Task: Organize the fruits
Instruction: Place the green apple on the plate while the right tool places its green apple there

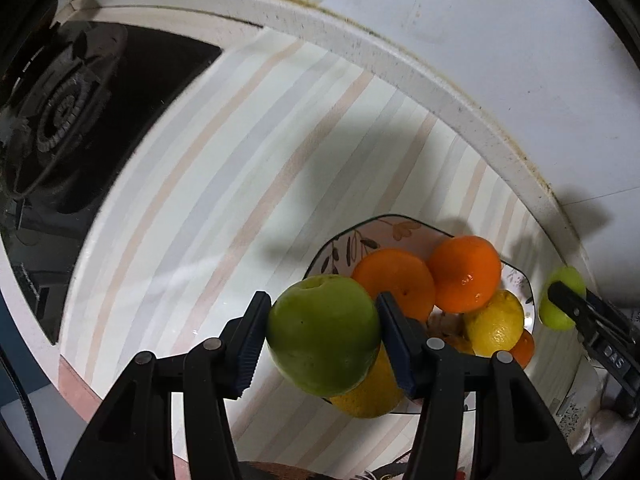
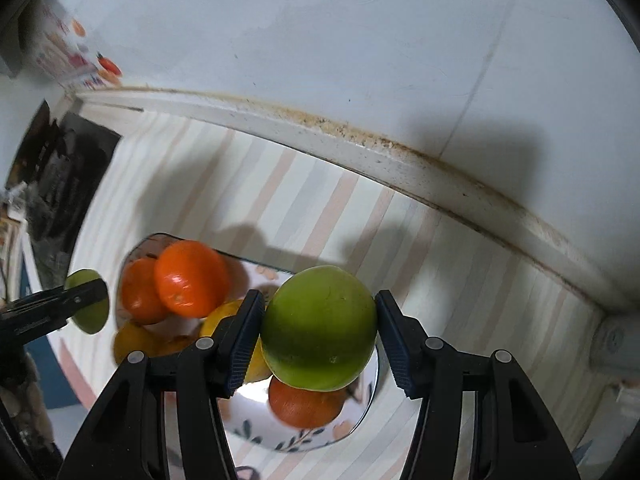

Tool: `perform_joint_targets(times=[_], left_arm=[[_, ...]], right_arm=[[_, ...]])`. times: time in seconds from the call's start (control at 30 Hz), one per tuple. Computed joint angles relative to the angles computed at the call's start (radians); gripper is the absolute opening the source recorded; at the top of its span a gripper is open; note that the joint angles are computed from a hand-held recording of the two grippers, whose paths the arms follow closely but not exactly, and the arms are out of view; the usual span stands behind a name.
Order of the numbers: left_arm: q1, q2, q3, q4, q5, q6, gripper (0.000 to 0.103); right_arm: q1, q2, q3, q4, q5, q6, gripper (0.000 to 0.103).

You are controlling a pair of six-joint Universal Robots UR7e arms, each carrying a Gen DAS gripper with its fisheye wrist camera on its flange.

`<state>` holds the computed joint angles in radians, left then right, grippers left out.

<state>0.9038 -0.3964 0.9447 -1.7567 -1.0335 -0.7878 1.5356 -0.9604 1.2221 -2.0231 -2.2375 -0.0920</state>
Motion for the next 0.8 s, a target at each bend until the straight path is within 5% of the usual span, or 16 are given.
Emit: perform_joint_targets(times=[0.5,0.73,0.8], left_arm=[[0.029,-0.007,0.009,-0.025,-0.076,-0.045,0.054],[0.021,-0.015,0.014,-0.033,-0.068,-0.057,0.058],[0.010,-0.016,0.008,-0.017,-0.046,-0.049,0.067]], right_arm=[[-0.036,-0.007,0.025,0.046,0.039,0.045,0.061],[-0.031,-0.023,0.020,0.052,0.056,0.062,0.086],[-0.026,-0.039,0.034,0.046,0.060,0.059,0.090]])
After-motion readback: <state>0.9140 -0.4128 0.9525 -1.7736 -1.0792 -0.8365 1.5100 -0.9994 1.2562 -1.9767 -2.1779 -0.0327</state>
